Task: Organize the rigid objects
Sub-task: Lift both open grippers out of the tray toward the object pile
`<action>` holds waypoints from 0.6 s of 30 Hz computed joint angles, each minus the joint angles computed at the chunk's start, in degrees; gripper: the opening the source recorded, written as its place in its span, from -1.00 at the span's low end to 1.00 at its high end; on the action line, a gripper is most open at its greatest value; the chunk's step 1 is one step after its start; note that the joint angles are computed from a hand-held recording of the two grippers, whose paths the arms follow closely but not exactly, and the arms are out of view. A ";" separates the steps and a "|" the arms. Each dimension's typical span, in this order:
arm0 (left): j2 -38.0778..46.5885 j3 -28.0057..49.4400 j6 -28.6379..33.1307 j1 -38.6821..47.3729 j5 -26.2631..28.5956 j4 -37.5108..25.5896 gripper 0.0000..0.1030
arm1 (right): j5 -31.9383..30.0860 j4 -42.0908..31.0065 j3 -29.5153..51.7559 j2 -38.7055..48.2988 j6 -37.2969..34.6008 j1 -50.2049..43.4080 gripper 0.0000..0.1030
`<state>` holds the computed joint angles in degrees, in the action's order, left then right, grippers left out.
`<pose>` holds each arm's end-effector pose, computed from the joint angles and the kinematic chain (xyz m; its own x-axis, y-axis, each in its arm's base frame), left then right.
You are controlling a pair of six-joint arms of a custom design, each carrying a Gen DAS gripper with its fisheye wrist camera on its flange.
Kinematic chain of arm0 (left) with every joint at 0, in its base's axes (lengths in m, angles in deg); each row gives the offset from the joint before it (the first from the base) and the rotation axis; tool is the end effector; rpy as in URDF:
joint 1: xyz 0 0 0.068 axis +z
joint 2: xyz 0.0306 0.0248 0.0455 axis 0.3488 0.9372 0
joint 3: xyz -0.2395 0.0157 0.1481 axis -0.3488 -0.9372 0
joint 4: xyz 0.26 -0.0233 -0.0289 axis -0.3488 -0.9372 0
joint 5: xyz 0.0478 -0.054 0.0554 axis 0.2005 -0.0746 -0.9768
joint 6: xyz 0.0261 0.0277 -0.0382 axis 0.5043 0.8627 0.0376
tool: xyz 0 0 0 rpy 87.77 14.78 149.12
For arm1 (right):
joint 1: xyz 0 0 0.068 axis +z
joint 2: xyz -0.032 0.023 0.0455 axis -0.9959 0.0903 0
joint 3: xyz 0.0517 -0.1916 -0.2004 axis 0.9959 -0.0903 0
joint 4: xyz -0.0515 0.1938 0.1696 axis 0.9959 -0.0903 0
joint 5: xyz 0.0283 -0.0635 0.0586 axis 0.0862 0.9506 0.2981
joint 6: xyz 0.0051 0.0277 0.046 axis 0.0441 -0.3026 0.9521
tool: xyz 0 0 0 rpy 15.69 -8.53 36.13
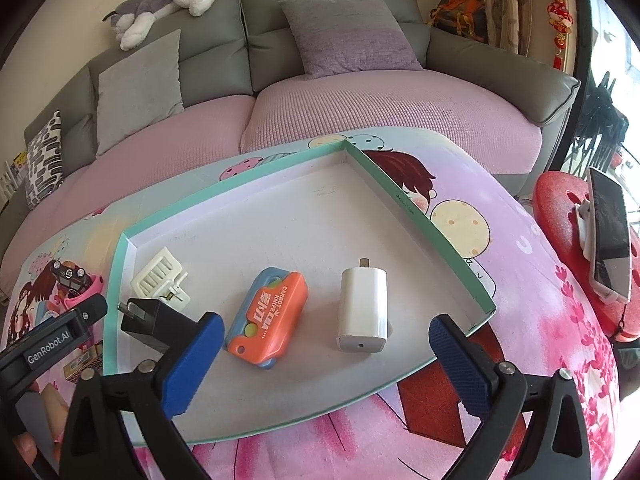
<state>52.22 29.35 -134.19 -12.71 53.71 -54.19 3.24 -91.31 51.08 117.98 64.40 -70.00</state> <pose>0.2282 -0.1302 0.1657 -0.7608 -0.2850 -0.5831 -0.3244 0.9451 -0.0386 0.2228 0.0542 0.1803 -0.7691 0.0839 -0.6336 0.0412 0.9958 0.0818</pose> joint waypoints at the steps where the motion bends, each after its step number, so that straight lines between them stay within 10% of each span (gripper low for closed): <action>1: -0.09 -0.24 -0.31 0.10 -0.35 0.10 0.79 | -0.34 0.02 -0.03 0.04 0.20 -0.24 1.00; 18: -6.24 -2.94 -1.38 1.82 -1.53 -1.26 0.80 | -0.55 1.36 -0.19 -4.17 2.22 3.38 1.00</action>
